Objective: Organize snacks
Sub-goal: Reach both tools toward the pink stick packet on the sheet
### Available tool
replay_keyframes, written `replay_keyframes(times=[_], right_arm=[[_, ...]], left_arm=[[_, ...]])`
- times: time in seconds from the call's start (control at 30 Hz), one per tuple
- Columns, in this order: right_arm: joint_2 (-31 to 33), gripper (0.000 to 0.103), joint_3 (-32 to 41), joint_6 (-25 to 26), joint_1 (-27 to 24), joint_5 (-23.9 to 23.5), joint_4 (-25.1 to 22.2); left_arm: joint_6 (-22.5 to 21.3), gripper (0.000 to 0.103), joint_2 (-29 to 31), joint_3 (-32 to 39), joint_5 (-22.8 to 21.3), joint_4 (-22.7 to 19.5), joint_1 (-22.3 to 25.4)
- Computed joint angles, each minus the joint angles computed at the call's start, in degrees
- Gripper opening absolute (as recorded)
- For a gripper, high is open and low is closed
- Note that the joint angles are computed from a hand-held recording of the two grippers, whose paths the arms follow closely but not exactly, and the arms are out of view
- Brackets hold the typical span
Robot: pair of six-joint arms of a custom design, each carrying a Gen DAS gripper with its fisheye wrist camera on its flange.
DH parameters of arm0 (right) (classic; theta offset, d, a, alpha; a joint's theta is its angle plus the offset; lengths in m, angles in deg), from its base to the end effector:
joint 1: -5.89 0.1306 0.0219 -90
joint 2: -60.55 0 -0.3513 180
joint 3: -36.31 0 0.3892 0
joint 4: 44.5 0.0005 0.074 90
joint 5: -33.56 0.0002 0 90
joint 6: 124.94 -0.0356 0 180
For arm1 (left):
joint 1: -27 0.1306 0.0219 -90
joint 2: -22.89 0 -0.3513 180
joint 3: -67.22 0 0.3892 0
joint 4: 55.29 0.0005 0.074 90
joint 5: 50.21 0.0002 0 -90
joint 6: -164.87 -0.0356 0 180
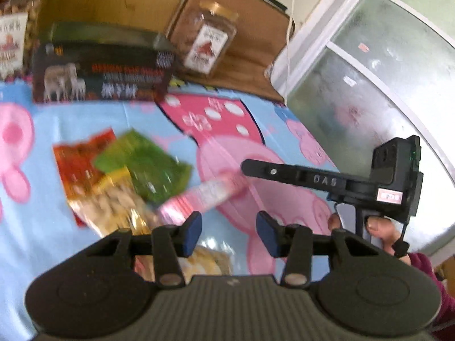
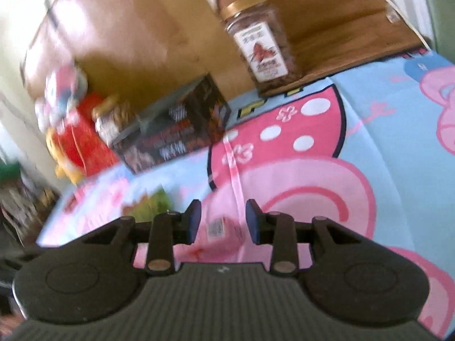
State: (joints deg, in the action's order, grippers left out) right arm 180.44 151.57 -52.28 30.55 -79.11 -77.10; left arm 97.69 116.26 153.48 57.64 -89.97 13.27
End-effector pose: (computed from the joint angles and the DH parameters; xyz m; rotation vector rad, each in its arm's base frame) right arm 0.6032 0.2915 0.3389 -0.3722 2.2630 0.8328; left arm 0.4918 -0.1319 0.3611 -0.0216 2.3542 -0.6797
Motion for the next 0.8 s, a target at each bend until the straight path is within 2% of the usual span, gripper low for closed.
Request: replay_keyframes(times=[0.13, 0.2, 0.27, 0.3, 0.37, 0.43, 0.47, 0.53, 0.6, 0.67, 0.7, 0.73, 0.8], right_arm=[[-4.7, 0.038, -6.0, 9.2, 0.3, -1.4, -1.6], [-7.9, 0.038, -10.2, 12.5, 0.5, -2.2, -1.9], [-10.8, 0.038, -13.7, 15.6, 0.4, -5.0, -2.0], [-11.9, 0.040, -14.9, 17.2, 0.6, -4.7, -1.4], [-12.9, 0.046, -15.4, 22.4, 1.2, -1.0, 0.9], [-11.6, 0.062, -13.1, 27.0, 2.0, 2.5, 2.2], [-10.0, 0.065, -10.6, 30.5, 2.5, 3.2, 1.7], [-6.0, 0.084, -4.5, 39.0, 3.1, 2.2, -2.6], [-0.9, 0.091, 3.5, 48.3, 3.9, 1.5, -10.2], [4.8, 0.091, 12.2, 54.4, 4.6, 2.9, -18.3], [6.7, 0.085, 14.8, 55.6, 4.9, 4.6, -20.4], [8.0, 0.078, 16.6, 55.6, 5.0, 5.6, -21.8], [8.5, 0.056, 18.1, 52.7, 4.4, 5.9, -23.4]], left_arm=[[-0.7, 0.042, -1.6, -2.6, -1.0, 0.4, -0.5], [0.5, 0.043, -2.5, -3.9, -0.6, 1.3, 0.0], [1.9, 0.043, -2.7, -4.2, 0.5, 1.6, 0.7], [2.8, 0.043, -2.7, -4.3, 1.3, 1.7, 1.1], [4.0, 0.043, -2.4, -3.9, 1.5, 1.7, 1.2], [4.2, 0.043, -2.1, -3.7, 0.7, 1.4, 1.0], [3.9, 0.043, -2.1, -3.5, 0.2, 1.1, 0.8], [3.4, 0.043, -1.8, -2.7, -0.6, 0.0, 0.4], [3.5, 0.043, -1.6, -2.2, -1.0, -0.8, 0.3], [3.8, 0.044, -1.6, -2.1, -1.2, -1.1, 0.2], [3.9, 0.045, -1.7, -2.1, -1.2, -1.2, 0.2], [4.1, 0.046, -1.9, -2.1, -1.2, -1.2, 0.2], [4.4, 0.046, -2.1, -2.1, -1.2, -1.2, 0.3]])
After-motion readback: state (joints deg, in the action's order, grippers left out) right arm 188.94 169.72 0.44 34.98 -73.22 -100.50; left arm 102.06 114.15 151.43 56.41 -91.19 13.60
